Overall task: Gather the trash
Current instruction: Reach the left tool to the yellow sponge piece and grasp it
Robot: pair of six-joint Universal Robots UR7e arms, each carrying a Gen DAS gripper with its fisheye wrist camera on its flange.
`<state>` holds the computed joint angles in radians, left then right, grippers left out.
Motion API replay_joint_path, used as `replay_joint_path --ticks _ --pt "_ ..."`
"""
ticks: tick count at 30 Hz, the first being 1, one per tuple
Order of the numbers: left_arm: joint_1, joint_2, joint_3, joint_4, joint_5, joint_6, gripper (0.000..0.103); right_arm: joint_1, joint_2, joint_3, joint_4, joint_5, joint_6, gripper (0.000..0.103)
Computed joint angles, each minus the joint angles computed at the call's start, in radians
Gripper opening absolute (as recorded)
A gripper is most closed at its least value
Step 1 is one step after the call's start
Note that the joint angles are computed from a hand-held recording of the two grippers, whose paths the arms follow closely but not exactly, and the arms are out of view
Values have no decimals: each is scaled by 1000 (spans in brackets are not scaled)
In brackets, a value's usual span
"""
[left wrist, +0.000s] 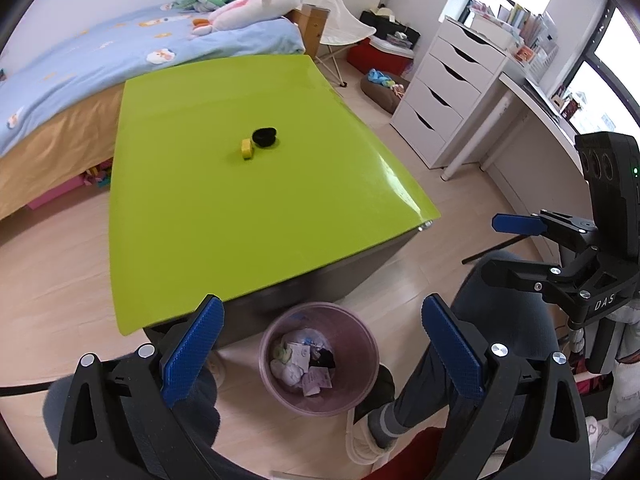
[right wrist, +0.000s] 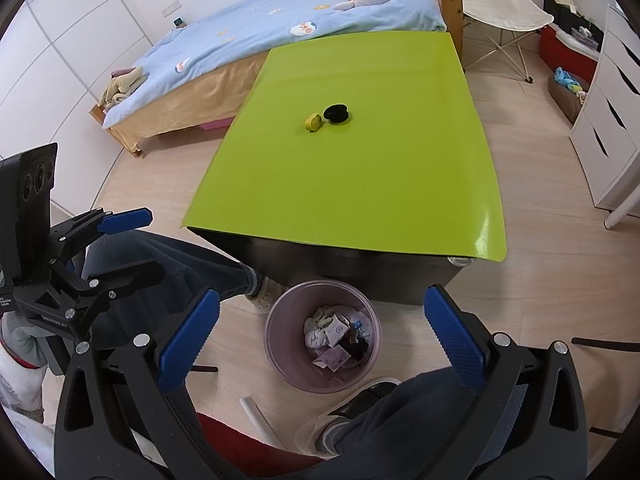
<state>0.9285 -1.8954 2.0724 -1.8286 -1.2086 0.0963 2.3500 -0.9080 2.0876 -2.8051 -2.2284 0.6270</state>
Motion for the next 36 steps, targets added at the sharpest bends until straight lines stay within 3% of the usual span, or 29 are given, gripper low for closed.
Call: replay_joint_path --ticks 21,36 --pt "112 283 -176 -147 0 69 95 -125 25 -155 65 -27 -176 100" --pt "180 554 -341 -151 50 85 95 -165 41 -192 122 -28 -200 100"
